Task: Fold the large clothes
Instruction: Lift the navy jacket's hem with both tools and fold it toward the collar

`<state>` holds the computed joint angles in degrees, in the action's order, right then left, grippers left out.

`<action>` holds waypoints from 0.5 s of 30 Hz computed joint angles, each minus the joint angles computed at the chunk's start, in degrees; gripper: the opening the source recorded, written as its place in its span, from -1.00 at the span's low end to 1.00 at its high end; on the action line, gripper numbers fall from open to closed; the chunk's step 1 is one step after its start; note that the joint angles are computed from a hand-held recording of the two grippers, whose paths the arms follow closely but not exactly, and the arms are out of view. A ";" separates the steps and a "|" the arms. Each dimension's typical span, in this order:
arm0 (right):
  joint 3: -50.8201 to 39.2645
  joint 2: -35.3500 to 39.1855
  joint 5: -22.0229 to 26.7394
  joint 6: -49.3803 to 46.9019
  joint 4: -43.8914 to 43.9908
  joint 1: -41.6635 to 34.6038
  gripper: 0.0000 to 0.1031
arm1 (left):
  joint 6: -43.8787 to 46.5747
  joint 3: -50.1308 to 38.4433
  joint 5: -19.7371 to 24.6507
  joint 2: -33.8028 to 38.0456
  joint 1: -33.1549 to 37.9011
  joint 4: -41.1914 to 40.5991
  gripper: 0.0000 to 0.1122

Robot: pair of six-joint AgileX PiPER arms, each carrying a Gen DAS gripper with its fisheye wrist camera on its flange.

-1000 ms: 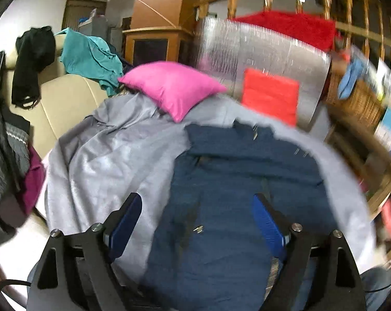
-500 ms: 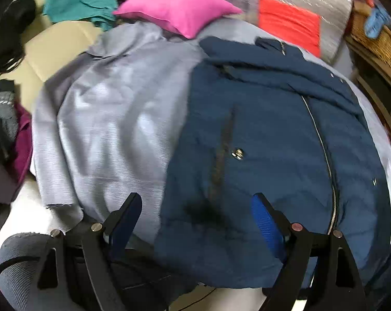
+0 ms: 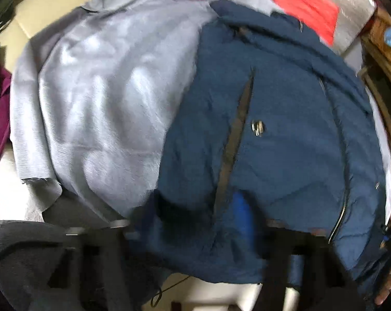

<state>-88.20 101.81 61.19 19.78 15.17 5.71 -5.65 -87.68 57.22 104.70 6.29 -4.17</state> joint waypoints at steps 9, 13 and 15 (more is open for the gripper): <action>2.86 -5.46 -7.85 -6.68 3.91 2.00 -0.86 | 3.16 1.97 -0.72 -2.93 3.72 -7.29 -0.87; 6.54 -10.45 -13.95 -14.29 12.61 0.02 -0.88 | 12.77 2.14 1.96 -6.56 11.91 -25.08 -0.89; 9.29 -12.44 -15.10 -20.43 21.60 -3.62 -0.89 | 15.81 0.07 4.61 -6.50 14.84 -30.86 -0.90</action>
